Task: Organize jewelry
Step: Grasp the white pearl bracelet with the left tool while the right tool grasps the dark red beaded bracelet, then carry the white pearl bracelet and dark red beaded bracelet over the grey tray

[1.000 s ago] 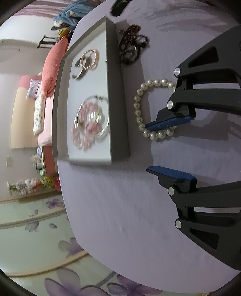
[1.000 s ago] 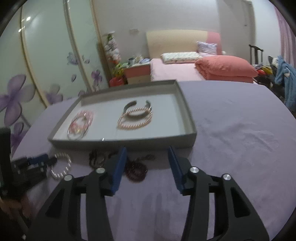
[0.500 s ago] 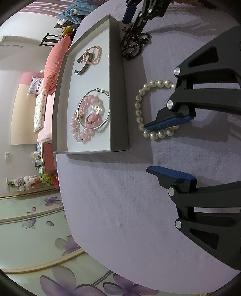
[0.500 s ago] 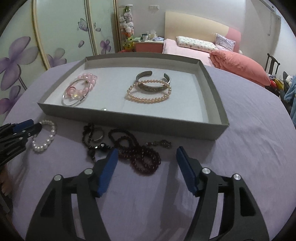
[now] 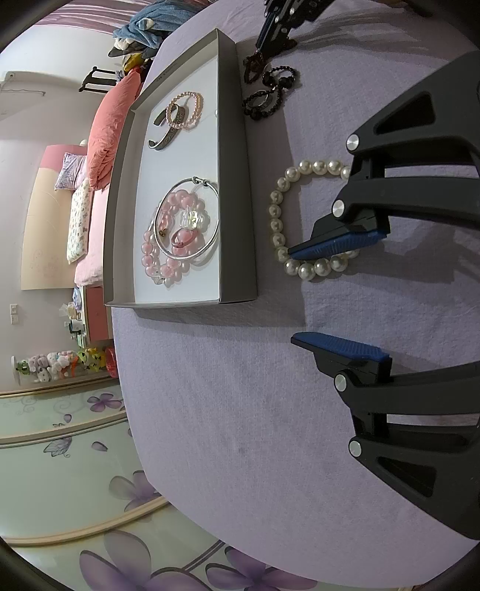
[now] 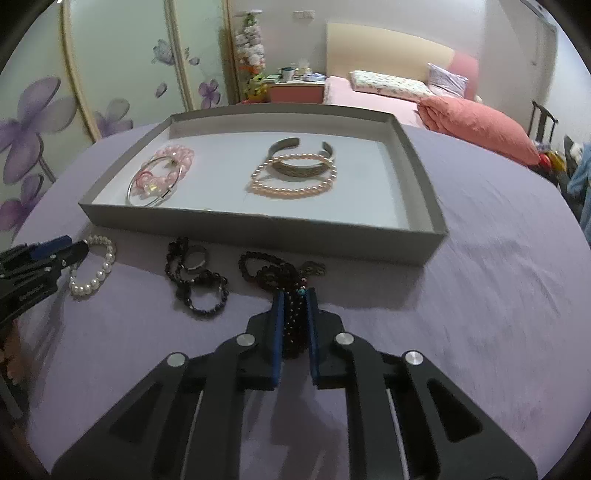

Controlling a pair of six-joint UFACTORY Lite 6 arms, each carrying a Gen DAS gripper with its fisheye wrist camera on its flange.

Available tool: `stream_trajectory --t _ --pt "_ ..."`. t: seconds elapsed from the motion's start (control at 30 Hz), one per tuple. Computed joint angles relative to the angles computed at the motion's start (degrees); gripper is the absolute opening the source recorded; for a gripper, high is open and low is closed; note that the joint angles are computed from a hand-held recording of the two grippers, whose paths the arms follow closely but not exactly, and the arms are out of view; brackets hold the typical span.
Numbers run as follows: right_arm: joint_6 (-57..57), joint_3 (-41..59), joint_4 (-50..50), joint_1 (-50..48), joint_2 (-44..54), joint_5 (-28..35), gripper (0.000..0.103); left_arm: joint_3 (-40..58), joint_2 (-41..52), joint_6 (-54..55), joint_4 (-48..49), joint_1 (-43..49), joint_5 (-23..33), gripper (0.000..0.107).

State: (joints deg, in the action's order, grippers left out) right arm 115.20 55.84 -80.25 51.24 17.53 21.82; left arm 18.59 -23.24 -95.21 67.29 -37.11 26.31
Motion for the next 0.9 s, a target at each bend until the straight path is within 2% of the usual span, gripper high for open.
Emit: stream_trajectory --t 0.1,0.17,0.23,0.5,0.9 --pt "6.76 -3.22 -4.67 -0.45 -3.76 0.12 0.005 0.06 -0.08 0.15 0.28 0.26 -0.64 0.032" --pt "8.47 -4.12 -5.70 -0.56 -4.99 0.51 0.005 0.25 0.12 -0.46 0.50 -0.35 -0.24 0.016" --pt "11.48 -5.37 -7.78 -0.53 -6.23 0.63 0.005 -0.23 -0.67 -0.27 0.16 -0.07 -0.79 0.012" --pt "19.56 -8.85 -14.78 -0.08 -12.25 2.02 0.005 -2.14 -5.24 4.18 -3.84 3.14 -4.81 0.010" --pt "22.53 -8.50 -16.17 4.09 -16.11 6.93 0.005 -4.45 -18.39 8.22 -9.26 1.90 -3.92 0.010"
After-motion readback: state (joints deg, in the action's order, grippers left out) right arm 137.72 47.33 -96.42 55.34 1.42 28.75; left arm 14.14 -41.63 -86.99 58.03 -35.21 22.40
